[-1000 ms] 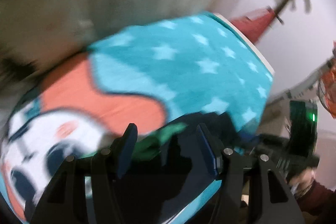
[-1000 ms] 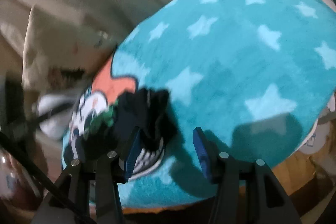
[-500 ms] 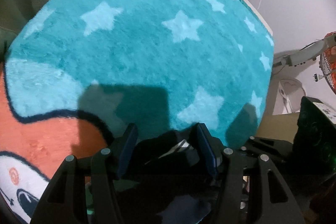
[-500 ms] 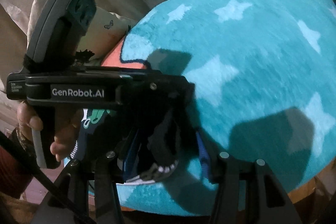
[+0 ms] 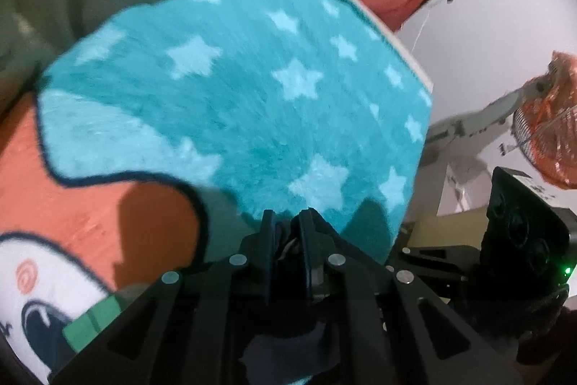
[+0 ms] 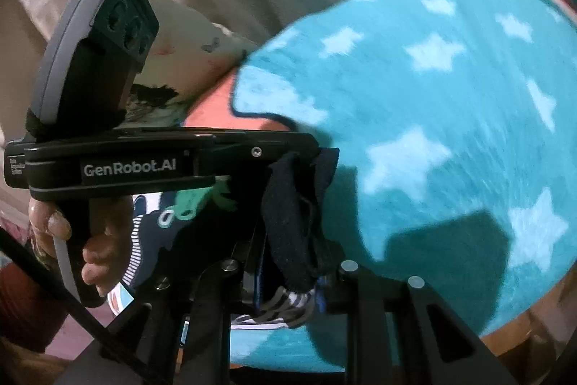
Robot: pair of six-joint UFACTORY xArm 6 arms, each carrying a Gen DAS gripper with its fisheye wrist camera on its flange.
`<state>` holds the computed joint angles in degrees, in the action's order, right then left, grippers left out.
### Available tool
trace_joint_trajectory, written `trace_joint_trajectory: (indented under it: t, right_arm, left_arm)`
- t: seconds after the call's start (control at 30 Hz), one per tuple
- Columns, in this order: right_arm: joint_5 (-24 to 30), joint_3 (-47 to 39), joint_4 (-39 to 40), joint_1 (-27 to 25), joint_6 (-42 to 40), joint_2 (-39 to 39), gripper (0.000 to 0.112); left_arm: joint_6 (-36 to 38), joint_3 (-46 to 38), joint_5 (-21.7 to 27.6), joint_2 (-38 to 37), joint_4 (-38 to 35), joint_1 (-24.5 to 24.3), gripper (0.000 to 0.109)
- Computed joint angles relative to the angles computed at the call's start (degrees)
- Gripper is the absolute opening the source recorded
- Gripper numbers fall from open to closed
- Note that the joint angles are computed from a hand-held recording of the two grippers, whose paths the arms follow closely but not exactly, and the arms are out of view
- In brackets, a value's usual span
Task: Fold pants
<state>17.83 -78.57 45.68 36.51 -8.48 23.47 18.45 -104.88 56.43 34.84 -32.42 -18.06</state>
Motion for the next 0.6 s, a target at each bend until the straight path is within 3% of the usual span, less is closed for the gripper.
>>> trace_joint_trajectory:
  t: [0.27, 0.53, 0.6]
  right_arm:
    - [2.2, -6.7, -15.6, 5.3, 9.0, 2.6, 0.023]
    - [10.5, -21.1, -27.1, 10.4, 13.6, 13.8, 0.034]
    - [11.9, -23.8, -26.8, 11.4, 13.4, 15.8, 0.037]
  left_arm:
    - [5.4, 25.4, -11.4, -17.9, -9.3, 5.1, 0.012]
    - [4.9, 44.3, -15.9, -31.0, -14.6, 12.4, 0.013]
    - [5.4, 49.2, -17.6, -36.0, -15.8, 14.3, 0.019]
